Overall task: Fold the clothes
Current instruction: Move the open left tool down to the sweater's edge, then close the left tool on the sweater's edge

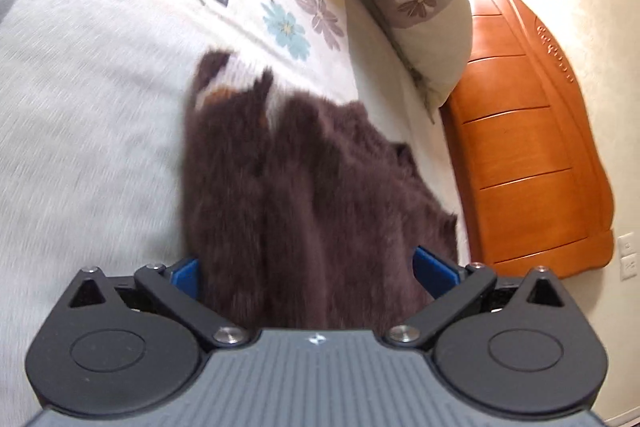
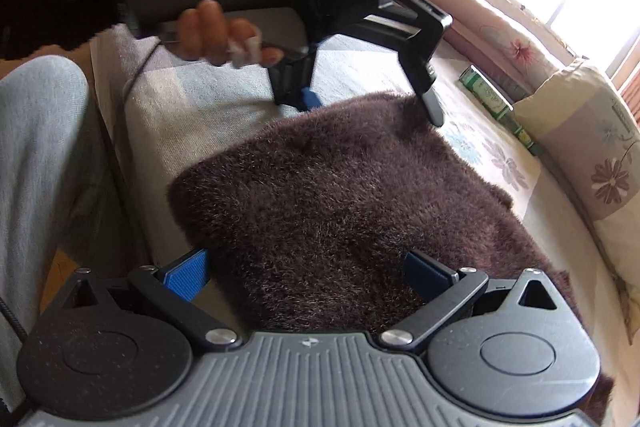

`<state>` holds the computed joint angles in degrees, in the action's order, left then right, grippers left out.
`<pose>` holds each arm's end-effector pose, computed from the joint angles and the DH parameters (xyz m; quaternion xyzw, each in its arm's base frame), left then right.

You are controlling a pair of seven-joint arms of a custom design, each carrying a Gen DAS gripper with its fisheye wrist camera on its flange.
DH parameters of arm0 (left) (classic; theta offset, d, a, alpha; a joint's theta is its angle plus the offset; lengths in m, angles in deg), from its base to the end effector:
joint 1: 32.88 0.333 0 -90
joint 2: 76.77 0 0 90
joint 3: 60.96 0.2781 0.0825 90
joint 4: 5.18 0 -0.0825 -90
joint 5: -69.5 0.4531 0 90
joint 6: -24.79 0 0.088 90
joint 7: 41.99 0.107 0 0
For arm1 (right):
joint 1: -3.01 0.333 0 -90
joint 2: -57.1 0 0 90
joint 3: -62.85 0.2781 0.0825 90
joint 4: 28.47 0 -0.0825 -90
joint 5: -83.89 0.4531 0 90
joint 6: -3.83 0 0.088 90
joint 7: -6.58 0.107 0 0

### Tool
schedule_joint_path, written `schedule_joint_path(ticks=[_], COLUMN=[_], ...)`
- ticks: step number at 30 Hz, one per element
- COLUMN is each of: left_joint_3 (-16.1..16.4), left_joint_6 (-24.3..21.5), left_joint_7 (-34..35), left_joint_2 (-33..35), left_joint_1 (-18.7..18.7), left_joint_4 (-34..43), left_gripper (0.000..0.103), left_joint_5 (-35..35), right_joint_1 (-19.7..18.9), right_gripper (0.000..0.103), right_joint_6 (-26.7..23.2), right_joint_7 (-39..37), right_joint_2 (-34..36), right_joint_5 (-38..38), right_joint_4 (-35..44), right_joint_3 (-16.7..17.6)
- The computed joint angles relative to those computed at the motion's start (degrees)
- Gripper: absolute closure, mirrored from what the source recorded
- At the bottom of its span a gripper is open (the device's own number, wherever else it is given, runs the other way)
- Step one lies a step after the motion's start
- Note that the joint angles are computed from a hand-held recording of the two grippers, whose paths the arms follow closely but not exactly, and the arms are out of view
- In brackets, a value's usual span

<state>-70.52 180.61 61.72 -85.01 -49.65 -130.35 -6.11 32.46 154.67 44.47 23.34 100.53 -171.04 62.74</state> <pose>0.5586 -0.2386 0.4356 0.7170 -0.4933 0.4675 0.1552 0.4448 0.2418 0.5205 -0.9141 0.1613 -0.2336 0.2894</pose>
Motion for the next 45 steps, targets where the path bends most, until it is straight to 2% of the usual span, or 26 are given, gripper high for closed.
schedule_joint_path(ticks=[2,4,7,10,11,13,16,19,20,22,25,29,31,32,33,38,42,45], left_joint_3=[0.9,0.8,0.3,0.8,0.9,0.8,0.0,-1.0,-1.3,-1.5,-0.7,0.2,0.3,0.1,-0.1,-0.5,-0.7,-0.8], left_joint_6=[-2.2,-3.7,-6.1,-7.2,-7.4,-7.4,-6.6,-5.2,-4.9,-3.9,-4.6,-6.1,-5.9,-5.2,-4.6,-2.0,-2.1,-1.8], left_joint_7=[3.9,4.7,4.6,13.2,14.2,12.3,7.2,7.7,8.2,8.4,11.3,12.4,9.7,7.9,6.2,0.6,-4.4,-6.0], left_joint_2=[1.7,2.5,2.1,0.2,0.1,1.3,5.2,6.6,5.7,3.5,0.2,0.5,1.5,1.8,1.8,1.8,2.4,2.7], left_joint_1=[0.5,1.3,2.2,2.1,2.1,2.5,3.2,3.7,3.8,3.5,2.7,2.1,2.4,2.6,2.7,2.4,2.4,2.3], left_joint_4=[1.8,2.8,2.6,0.2,0.0,1.4,5.8,7.3,6.2,3.6,-0.2,0.2,1.1,1.2,1.1,0.6,1.7,2.1], left_gripper=[0.001,0.001,0.001,0.003,0.003,0.003,0.002,0.003,0.006,0.022,0.024,0.026,0.044,0.049,0.060,0.064,0.064,0.064], left_joint_5=[-3.1,-4.2,-1.1,-7.2,-8.4,-7.6,-1.9,-1.6,-1.6,-1.4,-4.1,-2.4,-0.4,1.0,2.5,6.5,13.1,15.3], right_joint_1=[0.1,0.2,0.2,0.3,0.3,0.2,0.0,0.0,0.0,0.2,0.2,-0.3,-0.3,-0.4,-0.5,-0.1,0.3,-3.2], right_gripper=[0.000,0.000,0.000,0.000,0.000,0.000,0.000,0.000,0.000,0.000,0.000,0.000,0.000,0.000,0.000,0.000,0.000,0.000], right_joint_6=[-0.6,-1.3,-2.0,-1.7,-1.6,-1.9,-1.8,-0.5,-0.2,0.3,0.9,1.5,1.9,2.3,2.7,4.7,6.5,13.0], right_joint_7=[0.5,0.5,0.2,-0.9,-1.2,-1.3,-1.2,-0.9,-1.0,-1.2,-1.0,1.3,2.1,2.5,2.9,3.9,2.9,6.1], right_joint_2=[0.7,1.0,1.2,0.6,0.4,0.3,0.2,-0.1,-0.2,-0.5,-0.7,-0.9,-1.4,-1.7,-2.0,-2.7,-2.6,-1.7], right_joint_5=[0.7,1.3,2.3,3.1,3.4,3.9,4.4,4.5,4.4,4.2,3.8,3.1,2.4,1.9,1.4,-1.8,-6.3,-13.0], right_joint_4=[0.7,1.1,1.3,0.8,0.6,0.7,0.8,0.5,0.3,0.0,-0.3,-0.5,-0.9,-1.2,-1.4,-3.0,-4.8,-7.0], right_joint_3=[-0.3,-0.5,-0.8,-1.1,-1.2,-1.4,-1.3,-0.9,-0.9,-0.9,-0.8,-0.2,0.1,0.4,0.6,1.7,3.2,8.1])
